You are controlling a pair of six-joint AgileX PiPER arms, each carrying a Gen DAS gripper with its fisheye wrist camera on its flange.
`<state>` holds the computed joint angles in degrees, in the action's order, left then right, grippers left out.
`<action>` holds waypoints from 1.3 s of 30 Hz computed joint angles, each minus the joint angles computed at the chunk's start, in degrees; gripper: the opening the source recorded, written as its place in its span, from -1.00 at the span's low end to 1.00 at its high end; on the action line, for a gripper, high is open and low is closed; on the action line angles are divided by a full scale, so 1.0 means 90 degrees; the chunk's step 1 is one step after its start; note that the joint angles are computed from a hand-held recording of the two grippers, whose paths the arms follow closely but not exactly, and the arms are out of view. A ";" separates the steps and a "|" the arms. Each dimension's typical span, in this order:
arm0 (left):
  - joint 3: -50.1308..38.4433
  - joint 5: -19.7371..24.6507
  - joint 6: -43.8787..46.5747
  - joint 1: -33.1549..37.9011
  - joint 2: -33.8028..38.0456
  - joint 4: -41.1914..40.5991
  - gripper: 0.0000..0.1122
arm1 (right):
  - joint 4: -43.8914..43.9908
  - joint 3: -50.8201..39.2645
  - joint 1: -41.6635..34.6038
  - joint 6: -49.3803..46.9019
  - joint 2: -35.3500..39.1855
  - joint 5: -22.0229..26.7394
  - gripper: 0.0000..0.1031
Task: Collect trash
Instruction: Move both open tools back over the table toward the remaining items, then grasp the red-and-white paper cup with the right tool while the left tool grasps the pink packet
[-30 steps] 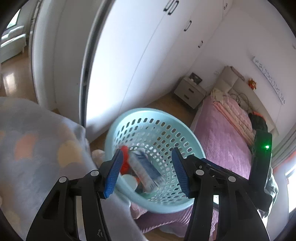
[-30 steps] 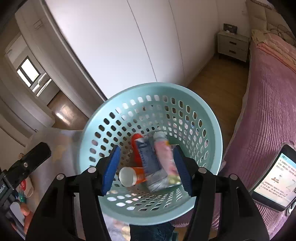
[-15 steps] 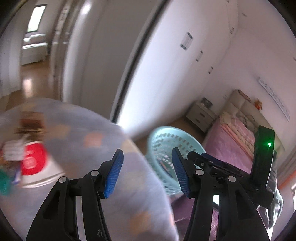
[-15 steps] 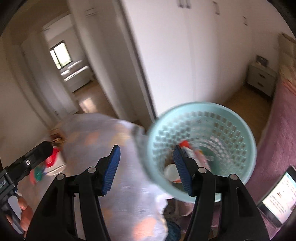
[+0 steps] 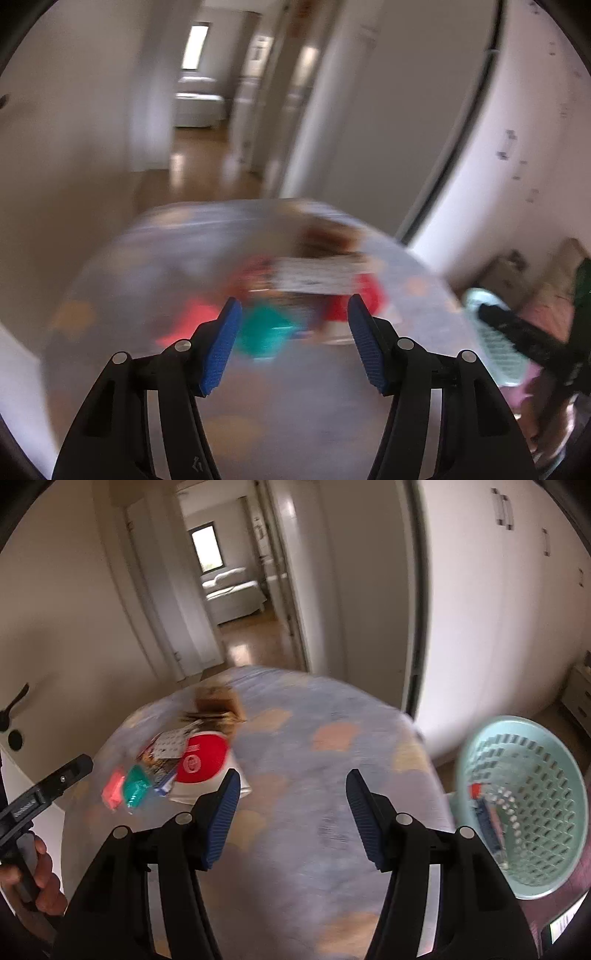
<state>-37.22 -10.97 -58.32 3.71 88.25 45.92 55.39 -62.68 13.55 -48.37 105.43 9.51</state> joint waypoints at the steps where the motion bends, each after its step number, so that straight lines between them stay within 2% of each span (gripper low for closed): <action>1: 0.0060 -0.0120 -0.0228 0.0293 0.0052 0.0329 0.03 | -0.0121 -0.0105 0.0130 0.0147 0.0121 -0.0049 0.09; 3: 0.0075 -0.0346 -0.1143 0.0771 0.0157 0.1435 0.03 | -0.0521 -0.0335 0.0325 0.0594 0.0353 -0.0082 0.09; 5: -0.0005 -0.0506 -0.1559 0.1138 0.0377 0.2063 0.03 | -0.1220 -0.0630 0.0483 0.1378 0.0614 -0.0051 0.09; 8: -0.0147 -0.0896 -0.1944 0.1635 0.0829 0.2883 0.03 | -0.1763 -0.1135 0.0628 0.2064 0.1048 0.0117 0.09; 10: -0.0208 -0.0981 -0.1886 0.1726 0.1049 0.2998 0.03 | -0.2307 -0.1431 0.0706 0.2641 0.1297 0.0187 0.09; 17: -0.0535 -0.1086 -0.1589 0.1741 0.1654 0.2908 0.03 | -0.2627 -0.2208 0.0800 0.2999 0.1940 0.0621 0.09; 23: -0.0601 -0.0850 -0.0765 0.1434 0.1767 0.2017 0.02 | -0.2780 -0.2638 0.0796 0.3124 0.2333 0.0901 0.09; 25: -0.0575 -0.0848 -0.0582 0.1404 0.1768 0.1817 -0.02 | -0.2324 -0.2679 0.0753 0.2686 0.2410 0.0936 0.22; 27: -0.0579 -0.0924 -0.0558 0.1426 0.1803 0.1792 -0.05 | -0.1766 -0.2756 0.0689 0.2187 0.2495 0.1050 0.23; 30: -0.0548 -0.1009 -0.0483 0.1452 0.1813 0.1719 -0.08 | -0.0982 -0.3075 0.0545 0.1530 0.2722 0.1612 0.23; 33: -0.0499 -0.0936 -0.0061 0.1351 0.1783 0.1298 -0.11 | -0.0569 -0.3332 0.0503 0.1280 0.2936 0.1920 0.23; 36: -0.0472 -0.0878 0.0240 0.1267 0.1765 0.1000 -0.13 | -0.0720 -0.3444 0.0563 0.1442 0.2976 0.1965 0.23; 38: -0.0431 -0.0899 0.0376 0.1264 0.1744 0.0878 -0.15 | -0.0959 -0.3431 0.0625 0.1623 0.2925 0.1942 0.09; 39: -0.0415 -0.0906 0.0428 0.1257 0.1733 0.0829 -0.16 | -0.0772 -0.3440 0.0605 0.1422 0.2927 0.2132 -0.11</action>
<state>-40.95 -19.13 -54.47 15.02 103.84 53.38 48.45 -93.65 18.99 -35.58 131.77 28.70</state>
